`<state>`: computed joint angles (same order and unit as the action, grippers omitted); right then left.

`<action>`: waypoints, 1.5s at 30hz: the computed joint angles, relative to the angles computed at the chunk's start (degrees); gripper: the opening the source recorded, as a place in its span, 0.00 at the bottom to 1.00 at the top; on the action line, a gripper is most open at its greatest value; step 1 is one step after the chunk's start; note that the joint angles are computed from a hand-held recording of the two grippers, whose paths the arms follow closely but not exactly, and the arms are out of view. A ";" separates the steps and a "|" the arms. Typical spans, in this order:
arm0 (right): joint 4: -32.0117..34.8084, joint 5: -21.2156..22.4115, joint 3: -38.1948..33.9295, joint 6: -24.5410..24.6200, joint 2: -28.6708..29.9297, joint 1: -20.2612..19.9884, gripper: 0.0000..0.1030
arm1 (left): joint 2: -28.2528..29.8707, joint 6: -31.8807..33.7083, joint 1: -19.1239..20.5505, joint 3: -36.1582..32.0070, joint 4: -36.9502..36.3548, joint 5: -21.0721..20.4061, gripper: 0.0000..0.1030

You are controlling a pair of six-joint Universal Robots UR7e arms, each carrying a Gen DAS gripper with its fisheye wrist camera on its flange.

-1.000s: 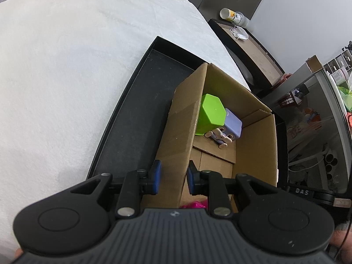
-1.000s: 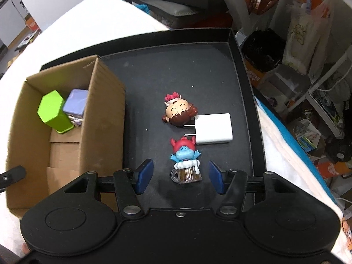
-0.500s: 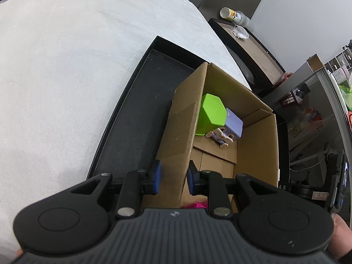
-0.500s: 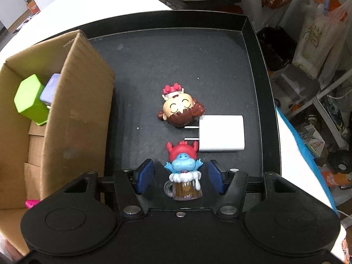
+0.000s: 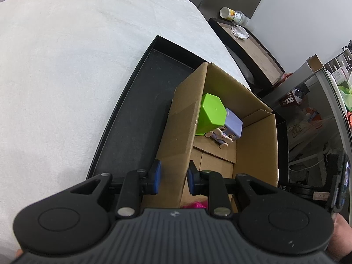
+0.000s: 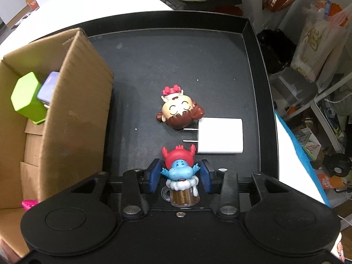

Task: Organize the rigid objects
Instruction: 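Carry the mug figurine into the box and open the right gripper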

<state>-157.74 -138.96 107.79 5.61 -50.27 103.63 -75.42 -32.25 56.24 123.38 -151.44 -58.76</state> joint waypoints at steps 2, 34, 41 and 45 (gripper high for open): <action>0.14 -0.31 0.17 0.42 -0.35 0.60 0.37 | -0.04 0.03 0.03 0.04 -0.07 -0.05 0.22; -3.14 0.33 -5.31 -5.87 -1.12 9.08 0.37 | -0.26 0.09 -0.10 0.16 -0.12 -0.45 0.22; -2.62 1.06 -8.51 -7.64 1.22 10.52 0.37 | -0.25 0.21 0.06 0.14 -0.26 -0.71 0.23; -1.56 1.20 -10.33 -8.19 2.80 10.79 0.37 | -0.30 0.30 0.11 0.18 -0.30 -0.76 0.23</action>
<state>-159.31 -137.75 97.46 -2.58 -47.47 114.42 -75.73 -31.94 56.35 123.56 -151.74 -59.52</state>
